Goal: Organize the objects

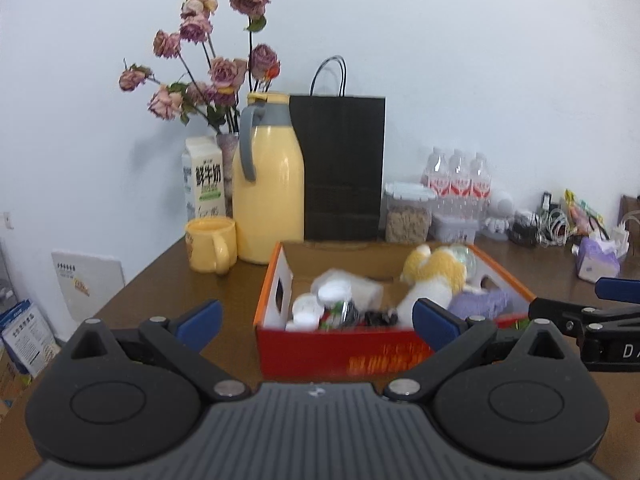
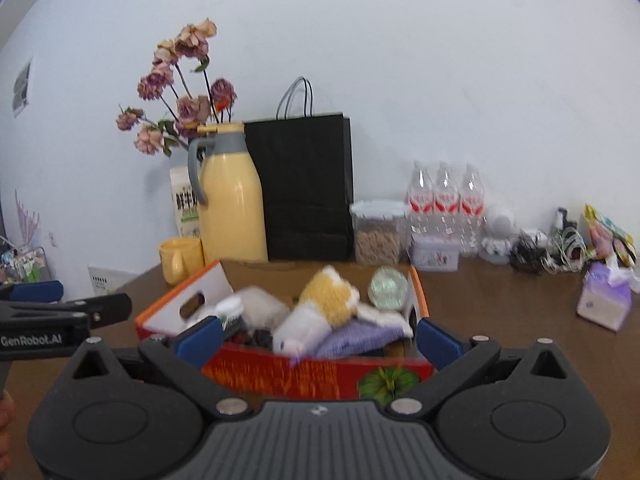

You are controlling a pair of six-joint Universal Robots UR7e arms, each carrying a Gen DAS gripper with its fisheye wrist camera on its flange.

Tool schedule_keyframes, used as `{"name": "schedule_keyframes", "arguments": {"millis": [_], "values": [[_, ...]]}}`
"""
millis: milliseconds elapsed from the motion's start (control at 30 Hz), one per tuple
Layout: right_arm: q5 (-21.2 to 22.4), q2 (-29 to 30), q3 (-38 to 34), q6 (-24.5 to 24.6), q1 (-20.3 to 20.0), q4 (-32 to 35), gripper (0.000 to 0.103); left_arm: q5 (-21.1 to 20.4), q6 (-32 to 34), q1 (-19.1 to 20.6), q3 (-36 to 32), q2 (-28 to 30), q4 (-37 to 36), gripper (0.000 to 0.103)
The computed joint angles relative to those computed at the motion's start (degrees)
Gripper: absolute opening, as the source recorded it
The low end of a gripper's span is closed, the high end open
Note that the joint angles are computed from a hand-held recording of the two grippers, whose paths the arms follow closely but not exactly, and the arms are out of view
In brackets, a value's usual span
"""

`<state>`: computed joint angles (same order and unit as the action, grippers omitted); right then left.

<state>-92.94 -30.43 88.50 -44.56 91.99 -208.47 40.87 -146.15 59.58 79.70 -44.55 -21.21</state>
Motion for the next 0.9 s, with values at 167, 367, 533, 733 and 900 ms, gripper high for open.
{"name": "schedule_keyframes", "arguments": {"millis": [167, 367, 533, 733, 900], "values": [[-1.8, -1.6, 4.3, 0.1, -0.3, -1.2, 0.103, -3.0, -5.2, -0.6, 0.9, 0.0, 5.2, 0.103], [-3.2, -2.5, 6.9, 0.3, -0.6, -0.2, 0.103, -4.7, -9.7, -0.7, 1.5, 0.1, 9.0, 0.103], [-4.5, -2.3, 6.9, 0.7, -0.7, 0.9, 0.103, -5.3, -10.9, -0.9, 2.2, 0.1, 10.0, 0.103], [-4.8, -2.2, 6.8, 0.9, -0.8, 1.4, 0.103, -5.7, -11.6, -0.9, 2.2, 0.4, 10.7, 0.103], [-4.9, -2.3, 6.8, 0.9, -0.8, 1.5, 0.103, -5.7, -11.5, -0.9, 2.4, 0.3, 10.5, 0.103]]}}
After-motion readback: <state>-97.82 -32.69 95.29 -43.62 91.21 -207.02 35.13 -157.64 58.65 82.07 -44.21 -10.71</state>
